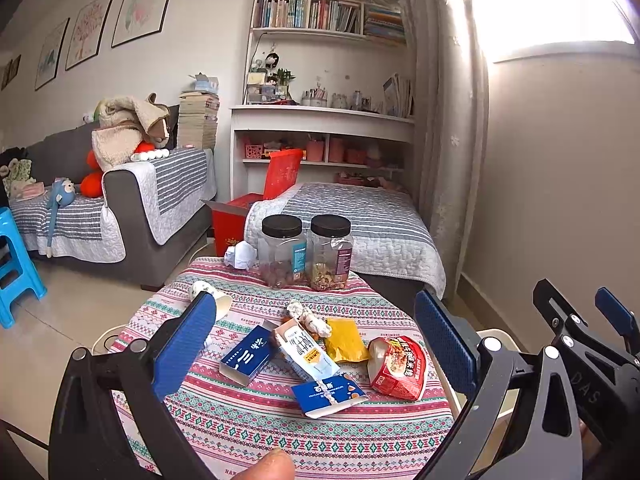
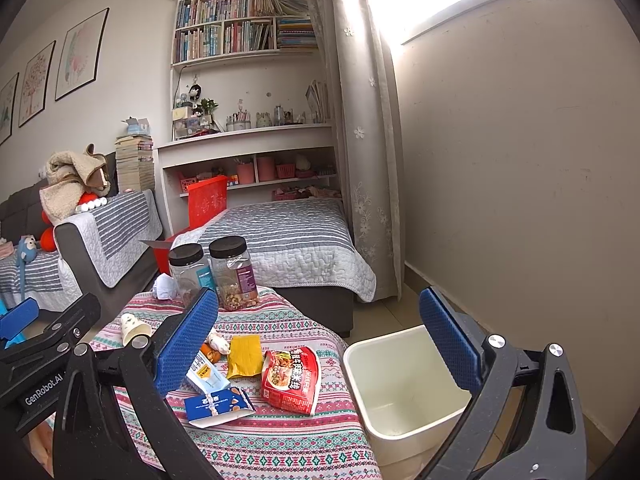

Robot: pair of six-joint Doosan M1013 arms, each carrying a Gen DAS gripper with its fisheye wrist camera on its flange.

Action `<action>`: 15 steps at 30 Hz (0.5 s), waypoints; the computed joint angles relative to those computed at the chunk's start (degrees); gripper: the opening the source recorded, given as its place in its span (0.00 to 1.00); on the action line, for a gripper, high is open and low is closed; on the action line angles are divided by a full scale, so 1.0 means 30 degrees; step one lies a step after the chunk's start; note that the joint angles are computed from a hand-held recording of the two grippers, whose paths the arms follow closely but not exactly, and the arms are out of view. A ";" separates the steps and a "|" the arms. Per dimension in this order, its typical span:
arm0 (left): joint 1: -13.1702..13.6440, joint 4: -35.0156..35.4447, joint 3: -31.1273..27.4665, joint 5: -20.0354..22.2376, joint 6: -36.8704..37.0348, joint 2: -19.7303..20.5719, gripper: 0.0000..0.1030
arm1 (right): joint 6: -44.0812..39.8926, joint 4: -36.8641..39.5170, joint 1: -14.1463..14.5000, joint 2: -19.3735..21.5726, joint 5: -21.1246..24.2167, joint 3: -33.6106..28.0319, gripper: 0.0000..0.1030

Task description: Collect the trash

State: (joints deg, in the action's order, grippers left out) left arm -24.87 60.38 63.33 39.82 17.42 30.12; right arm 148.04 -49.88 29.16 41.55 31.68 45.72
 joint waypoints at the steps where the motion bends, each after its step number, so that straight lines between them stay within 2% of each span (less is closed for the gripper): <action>1: 0.0000 0.0000 0.0000 0.0000 0.0000 0.0000 0.94 | 0.0006 -0.0003 0.0000 -0.0004 -0.0004 0.0012 0.93; 15: 0.0087 -0.0224 0.0163 -0.0101 0.0121 -0.0046 0.94 | -0.0177 0.0249 -0.0074 -0.0001 0.0105 0.0078 0.93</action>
State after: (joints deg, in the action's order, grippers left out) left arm -24.61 59.70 63.82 39.52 17.79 29.98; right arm 147.51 -49.13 28.94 41.55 31.99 45.95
